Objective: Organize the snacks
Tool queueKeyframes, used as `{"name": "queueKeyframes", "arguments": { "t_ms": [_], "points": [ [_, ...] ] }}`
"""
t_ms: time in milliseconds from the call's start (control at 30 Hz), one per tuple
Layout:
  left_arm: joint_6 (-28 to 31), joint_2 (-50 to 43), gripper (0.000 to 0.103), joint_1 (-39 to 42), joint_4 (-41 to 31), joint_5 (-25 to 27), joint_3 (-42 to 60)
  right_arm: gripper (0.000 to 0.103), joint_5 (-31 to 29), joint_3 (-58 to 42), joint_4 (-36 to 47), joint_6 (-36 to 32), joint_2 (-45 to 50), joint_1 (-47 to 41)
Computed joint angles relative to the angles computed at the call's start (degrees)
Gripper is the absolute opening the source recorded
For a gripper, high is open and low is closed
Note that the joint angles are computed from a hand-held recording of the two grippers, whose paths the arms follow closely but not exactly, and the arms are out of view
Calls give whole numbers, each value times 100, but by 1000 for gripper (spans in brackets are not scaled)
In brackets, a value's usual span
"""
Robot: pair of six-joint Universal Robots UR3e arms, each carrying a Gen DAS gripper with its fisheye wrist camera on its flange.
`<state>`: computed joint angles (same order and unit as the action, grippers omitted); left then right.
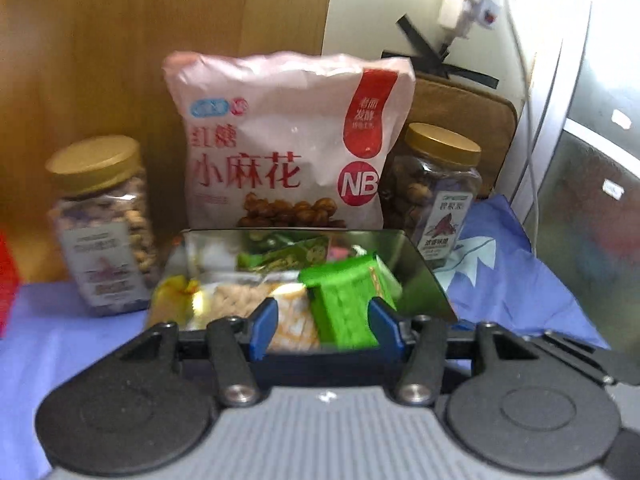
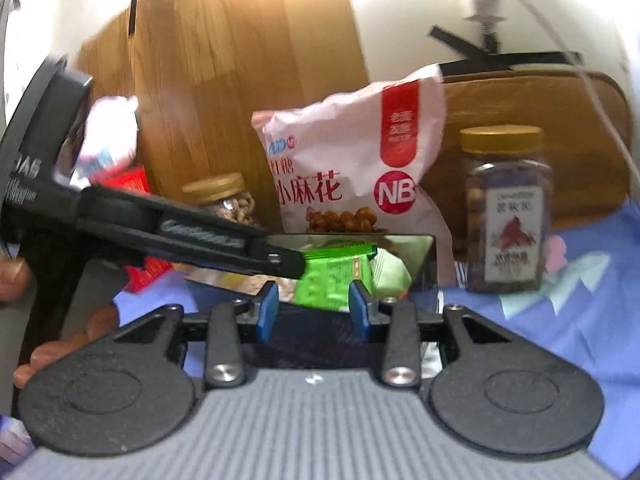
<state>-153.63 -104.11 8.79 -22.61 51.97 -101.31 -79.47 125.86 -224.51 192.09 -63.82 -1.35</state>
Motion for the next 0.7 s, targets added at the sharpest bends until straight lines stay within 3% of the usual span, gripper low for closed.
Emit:
{"name": "queueKeyframes", "arguments": {
  "t_ms": [100, 233, 267, 467, 533, 700],
  "points": [
    [357, 978, 56, 303, 532, 23, -1326, 46, -149, 870, -659, 595, -268, 133],
    [945, 2200, 63, 755, 684, 14, -2780, 52, -627, 1706, -1307, 1418, -375, 528],
    [1064, 2495, 69, 902, 577, -30, -3068, 52, -743, 1806, -1322, 1582, -390, 655],
    [1788, 4138, 80, 1724, -268, -183, -4230, 53, -1407, 2025, -1305, 2075, -335, 1456],
    [2132, 4740, 94, 2053, -805, -297, -4478, 53, -1490, 2076, -1383, 2175, -316, 1622],
    [2716, 6031, 103, 2762, -2090, -521, -4786, 58, -1957, 1999, -1227, 2336, -401, 2075]
  ]
}}
